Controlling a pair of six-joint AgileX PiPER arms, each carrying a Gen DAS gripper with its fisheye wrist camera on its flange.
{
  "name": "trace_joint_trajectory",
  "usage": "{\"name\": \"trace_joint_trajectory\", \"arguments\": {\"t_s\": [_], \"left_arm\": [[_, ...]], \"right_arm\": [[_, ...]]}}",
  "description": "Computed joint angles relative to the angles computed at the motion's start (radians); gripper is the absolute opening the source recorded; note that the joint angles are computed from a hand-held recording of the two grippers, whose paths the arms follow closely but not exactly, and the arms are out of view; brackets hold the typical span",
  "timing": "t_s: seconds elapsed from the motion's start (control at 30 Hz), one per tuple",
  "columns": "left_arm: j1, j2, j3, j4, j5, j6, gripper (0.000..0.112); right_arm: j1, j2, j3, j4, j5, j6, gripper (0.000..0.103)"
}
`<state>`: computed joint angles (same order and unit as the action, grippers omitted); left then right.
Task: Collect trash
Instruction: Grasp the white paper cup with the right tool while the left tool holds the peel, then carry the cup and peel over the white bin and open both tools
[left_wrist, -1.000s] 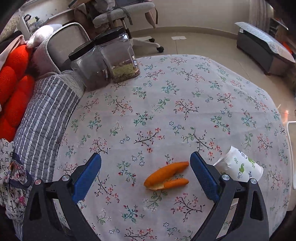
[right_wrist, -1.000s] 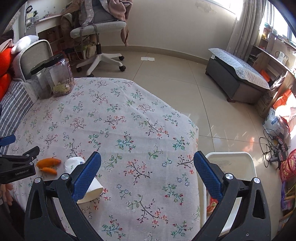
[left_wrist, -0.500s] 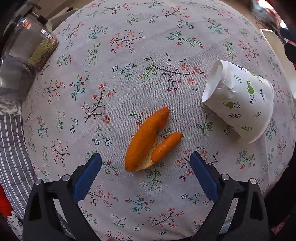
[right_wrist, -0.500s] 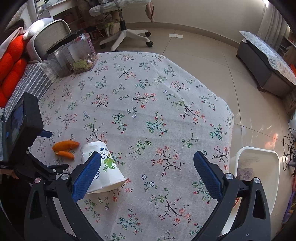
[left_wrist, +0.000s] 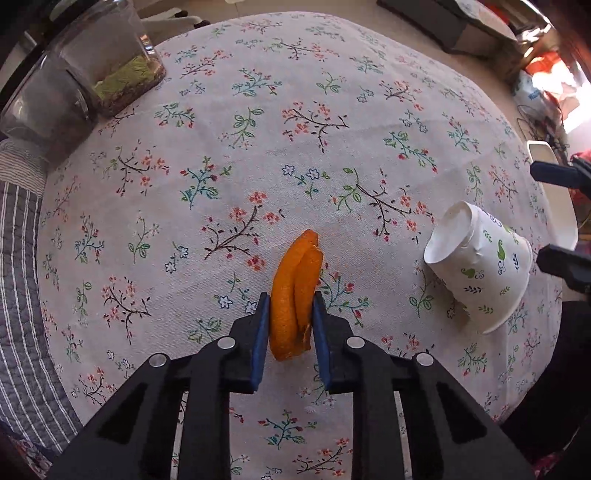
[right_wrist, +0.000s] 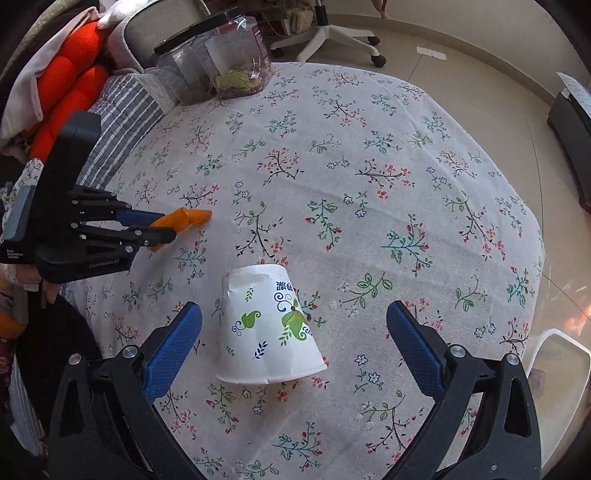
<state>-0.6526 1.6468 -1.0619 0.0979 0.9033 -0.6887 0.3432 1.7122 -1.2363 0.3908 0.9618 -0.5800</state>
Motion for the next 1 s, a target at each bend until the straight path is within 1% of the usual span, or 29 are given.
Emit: {"name": "trace_joint_trajectory", "arguments": {"t_s": [0.1,0.2,0.27,0.33,0.37,0.4,0.43,0.47,0.5,0.53,0.67,0.8,0.9,1.0], "left_arm": [[0.003,-0.113,0.083,0.090,-0.055,-0.207,0.022],[-0.012,-0.217,0.123,0.202,-0.078,-0.434,0.022],[-0.021,-0.244,0.117,0.284,-0.065,-0.558,0.023],[-0.044,-0.263,0.143,0.351,-0.097,-0.666,0.023],[-0.054,-0.266,0.160,0.384,-0.106,-0.708,0.023],[-0.064,-0.261,0.163,0.409,-0.098,-0.740,0.023],[-0.054,-0.227,0.143,0.409,-0.104,-0.737,0.023],[-0.035,-0.226,0.149,0.388,-0.122,-0.720,0.023],[-0.018,-0.216,0.166,0.386,-0.158,-0.729,0.023],[-0.004,-0.217,0.179,0.388,-0.169,-0.736,0.023],[0.009,-0.223,0.203,0.427,-0.174,-0.798,0.023],[-0.009,-0.227,0.205,0.504,-0.140,-0.889,0.023],[-0.012,-0.228,0.211,0.545,-0.134,-0.950,0.023],[-0.038,-0.229,0.212,0.609,-0.094,-1.035,0.023]], "right_arm": [[0.062,0.011,0.013,-0.046,-0.007,0.001,0.096],[0.123,0.034,0.024,-0.122,-0.040,0.046,0.096],[0.141,0.063,0.011,-0.142,-0.039,0.069,0.096],[0.144,0.089,-0.004,-0.149,-0.038,0.091,0.096],[0.141,0.097,-0.010,-0.147,-0.036,0.097,0.091],[0.136,0.109,-0.019,-0.137,-0.026,0.096,0.085],[0.130,0.122,-0.034,-0.129,-0.008,0.096,0.068],[0.122,0.139,-0.054,-0.119,0.017,0.098,0.059],[0.114,0.149,-0.068,-0.108,0.031,0.107,0.057],[0.106,0.152,-0.077,-0.101,0.028,0.115,0.055],[0.061,0.134,-0.105,-0.022,0.010,0.105,0.053],[0.023,0.079,-0.091,0.063,-0.061,0.069,0.053],[0.011,0.031,-0.057,0.139,-0.162,0.019,0.053],[0.018,-0.009,-0.013,0.171,-0.274,0.015,0.054]]}}
